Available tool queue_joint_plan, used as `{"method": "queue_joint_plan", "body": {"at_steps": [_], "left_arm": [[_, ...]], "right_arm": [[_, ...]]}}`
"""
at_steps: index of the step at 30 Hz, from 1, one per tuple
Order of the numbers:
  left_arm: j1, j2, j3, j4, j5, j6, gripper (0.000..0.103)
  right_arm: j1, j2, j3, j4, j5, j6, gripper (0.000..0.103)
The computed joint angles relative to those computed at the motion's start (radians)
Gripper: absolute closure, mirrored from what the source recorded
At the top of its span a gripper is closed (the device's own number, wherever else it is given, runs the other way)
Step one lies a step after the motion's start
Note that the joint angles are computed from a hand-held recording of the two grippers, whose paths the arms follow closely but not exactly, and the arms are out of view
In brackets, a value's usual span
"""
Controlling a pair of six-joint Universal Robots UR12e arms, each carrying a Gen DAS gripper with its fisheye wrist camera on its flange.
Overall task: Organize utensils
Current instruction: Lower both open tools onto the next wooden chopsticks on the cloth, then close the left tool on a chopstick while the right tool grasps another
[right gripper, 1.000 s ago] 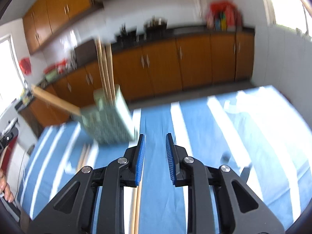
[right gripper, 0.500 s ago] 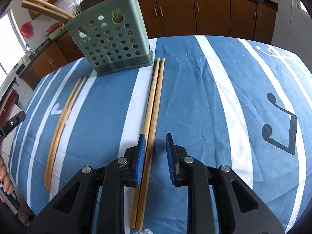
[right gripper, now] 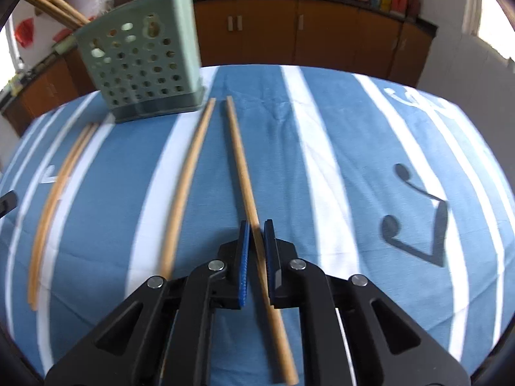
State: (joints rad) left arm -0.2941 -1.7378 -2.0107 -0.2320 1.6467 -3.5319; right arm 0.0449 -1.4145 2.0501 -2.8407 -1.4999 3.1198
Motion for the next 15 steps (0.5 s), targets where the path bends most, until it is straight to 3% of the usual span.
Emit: {"method": "queue_joint_plan", "body": {"at_steps": [3,7,15], "left_arm": [[-0.007,-0.011,0.008,-0.011,-0.010,0.019,0.075],[-0.019,-0.030,0.024,-0.033,-0.012,0.041,0.082],[-0.049,-0.059,0.054,-0.087,0.050,0.079,0.090]], "right_arm": [[-0.021,-0.003,0.000,0.011,0.040,0.035,0.095],[-0.016,-0.005,0.007,-0.002,0.028,0.009,0.095],[-0.019,-0.006,0.005,0.001,0.037,0.014,0.095]]}}
